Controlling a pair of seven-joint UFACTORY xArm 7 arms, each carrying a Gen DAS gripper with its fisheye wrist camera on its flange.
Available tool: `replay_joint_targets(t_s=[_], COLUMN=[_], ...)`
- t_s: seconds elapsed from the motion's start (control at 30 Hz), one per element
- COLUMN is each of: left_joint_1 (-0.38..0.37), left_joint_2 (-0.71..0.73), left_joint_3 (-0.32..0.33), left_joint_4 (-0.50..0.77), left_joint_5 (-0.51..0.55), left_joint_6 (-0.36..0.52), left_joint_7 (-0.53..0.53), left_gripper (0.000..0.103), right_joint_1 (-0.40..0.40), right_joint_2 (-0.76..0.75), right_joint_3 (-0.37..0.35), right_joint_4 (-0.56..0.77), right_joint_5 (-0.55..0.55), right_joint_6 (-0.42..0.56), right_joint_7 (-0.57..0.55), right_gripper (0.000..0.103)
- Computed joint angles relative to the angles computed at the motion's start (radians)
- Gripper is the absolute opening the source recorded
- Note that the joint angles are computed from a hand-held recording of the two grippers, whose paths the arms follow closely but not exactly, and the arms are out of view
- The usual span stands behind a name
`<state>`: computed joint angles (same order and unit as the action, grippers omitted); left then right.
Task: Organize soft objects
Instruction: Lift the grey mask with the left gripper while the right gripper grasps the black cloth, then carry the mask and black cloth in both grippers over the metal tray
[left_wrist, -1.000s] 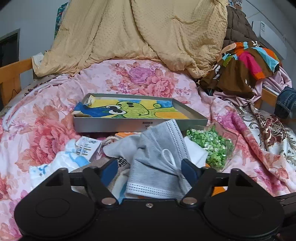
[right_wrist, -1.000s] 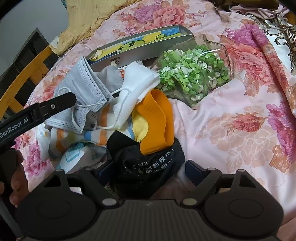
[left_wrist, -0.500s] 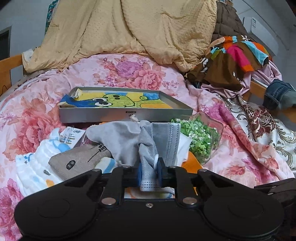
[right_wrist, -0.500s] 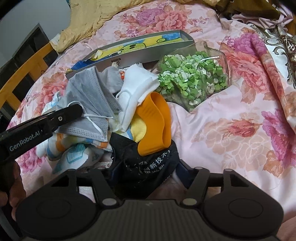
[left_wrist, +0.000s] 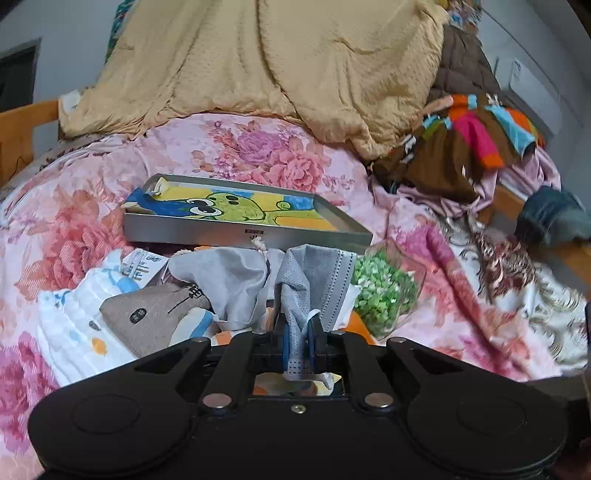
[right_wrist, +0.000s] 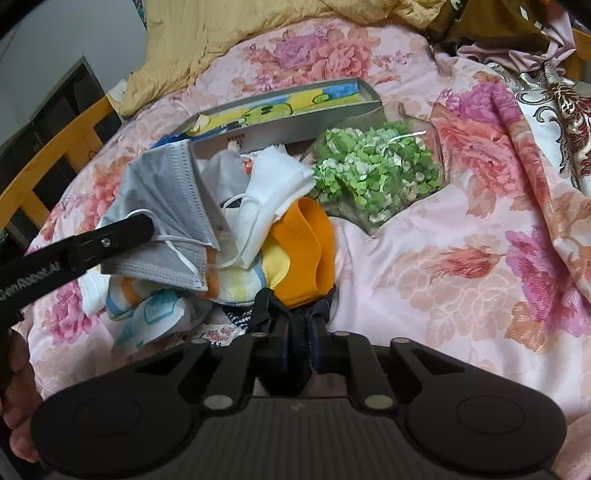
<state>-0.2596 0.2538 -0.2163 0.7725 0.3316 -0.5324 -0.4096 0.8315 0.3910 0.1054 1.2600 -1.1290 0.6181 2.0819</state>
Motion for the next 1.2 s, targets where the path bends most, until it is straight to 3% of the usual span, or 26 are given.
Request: replay_joint_targets(t_s=[0.27,0.6,0.93,1.2], left_joint_1=[0.014,0.005,0.001,-0.032], left_joint_2=[-0.054,-0.077,-0.072,-0.067], left_joint_3=[0.004,0.012,0.019,0.035], left_joint_4=[-0.045,-0.049,-0.033,0.0], left_joint_5=[0.025,0.054,0.053,-0.066], left_joint_6=[-0.018,-0.047,-0.054,-0.051], left_joint_7=[-0.042,-0.078,-0.089,-0.012], left_gripper=[0.009,0.009,0.009,0.009], right_joint_1=[0.019,-0.005,-0.038,-0.084], right_joint_2=[-0.045,-0.112,-0.137,-0.153], right_joint_3=[0.001,0.082,0.112,0.108], right_joint_4=[-0.042,-0.094,-0.104,-0.095], right_joint_5=[-0.179,-0.375,-0.421,-0.517], right_joint_6=[0.011,0.128,0.154,0.107], right_joint_7=[0.167,0.345,0.371,0.427], right_gripper=[0.006,0.005,0.005,0.005])
